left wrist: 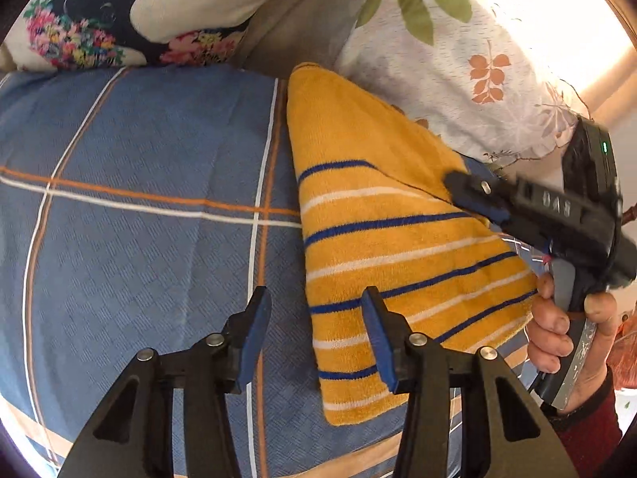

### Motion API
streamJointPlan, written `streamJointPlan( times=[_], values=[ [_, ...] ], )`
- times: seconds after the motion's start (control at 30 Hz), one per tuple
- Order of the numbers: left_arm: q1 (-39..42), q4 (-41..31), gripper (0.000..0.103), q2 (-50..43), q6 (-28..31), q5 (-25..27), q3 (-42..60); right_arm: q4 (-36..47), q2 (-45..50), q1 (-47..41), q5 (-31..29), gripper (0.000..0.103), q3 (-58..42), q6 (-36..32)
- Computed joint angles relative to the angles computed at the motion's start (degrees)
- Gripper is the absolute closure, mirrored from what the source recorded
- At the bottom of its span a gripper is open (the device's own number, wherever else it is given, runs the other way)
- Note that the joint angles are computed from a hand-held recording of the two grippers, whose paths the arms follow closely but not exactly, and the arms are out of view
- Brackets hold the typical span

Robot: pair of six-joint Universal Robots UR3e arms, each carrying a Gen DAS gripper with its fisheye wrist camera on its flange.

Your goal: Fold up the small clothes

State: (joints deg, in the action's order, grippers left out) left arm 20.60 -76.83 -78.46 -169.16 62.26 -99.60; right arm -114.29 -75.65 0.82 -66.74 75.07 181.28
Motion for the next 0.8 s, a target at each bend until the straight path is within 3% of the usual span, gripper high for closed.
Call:
streamJointPlan(
  times=[0.1, 0.17, 0.2, 0.27, 0.33, 0.47, 0.5, 0.57, 0.6, 0.63, 0.73, 0.8],
  values=[
    [-1.45, 1.49, 0.054, -2.24, -0.54, 0.67, 1.14, 0.75, -5.48, -3.74, -2.2, 0.062, 7.75, -2.85],
    [-2.47, 2.19, 0.054, -4.35, -1.82, 0.76, 2.24, -1.45, -8.74, -3.92, -8.17, 0.054, 12.45, -1.55],
    [-2.91, 2.87, 0.054, -5.06, -2.34, 0.69, 2.52, -3.43, -10.87, -4.73, -8.97, 0.044, 15.55, -1.14],
    [-4.27, 4.78, 0.053, -6.62, -3.48, 0.91, 3.53, -4.39, -14.52, -8.09, -5.31, 0.043, 20.1, -0.92],
    [-4.26, 5.77, 0.044, -7.0, -3.53, 0.32, 3.25, -3.66, -15.93, -11.29, 0.21, 0.043, 22.11, -1.53],
    [-4.42, 9.03, 0.027, -12.58, -4.92, -4.16, 3.93, -2.69, -10.04, -12.34, 5.05, 0.038, 18.55, -2.24],
    [-4.68, 9.07, 0.022, -14.95, -5.4, -5.05, 4.8, -1.91, -7.22, -12.62, 7.32, 0.037, 17.0, -2.05],
    [-4.41, 3.56, 0.022, -19.85, -5.08, -9.32, 8.12, -4.78, -4.72, -12.77, 9.71, 0.034, 17.49, 0.73],
    [-4.3, 3.6, 0.024, -19.79, -5.2, -10.54, 7.95, -5.47, -4.87, -12.98, 10.52, 0.035, 18.02, 1.66],
    [-4.97, 2.89, 0.035, -19.5, -4.75, -9.78, 8.88, -3.5, -4.75, -13.43, 12.73, 0.056, 17.7, 1.78],
    [-5.02, 0.73, 0.057, -16.82, -2.55, -8.36, 10.66, -1.93, -6.25, -14.21, 19.38, 0.07, 18.49, 1.06],
    [-3.52, -1.56, 0.058, -14.81, -1.61, -9.18, 11.62, 0.25, -6.91, -13.91, 22.32, 0.071, 17.15, -0.84]
  ],
)
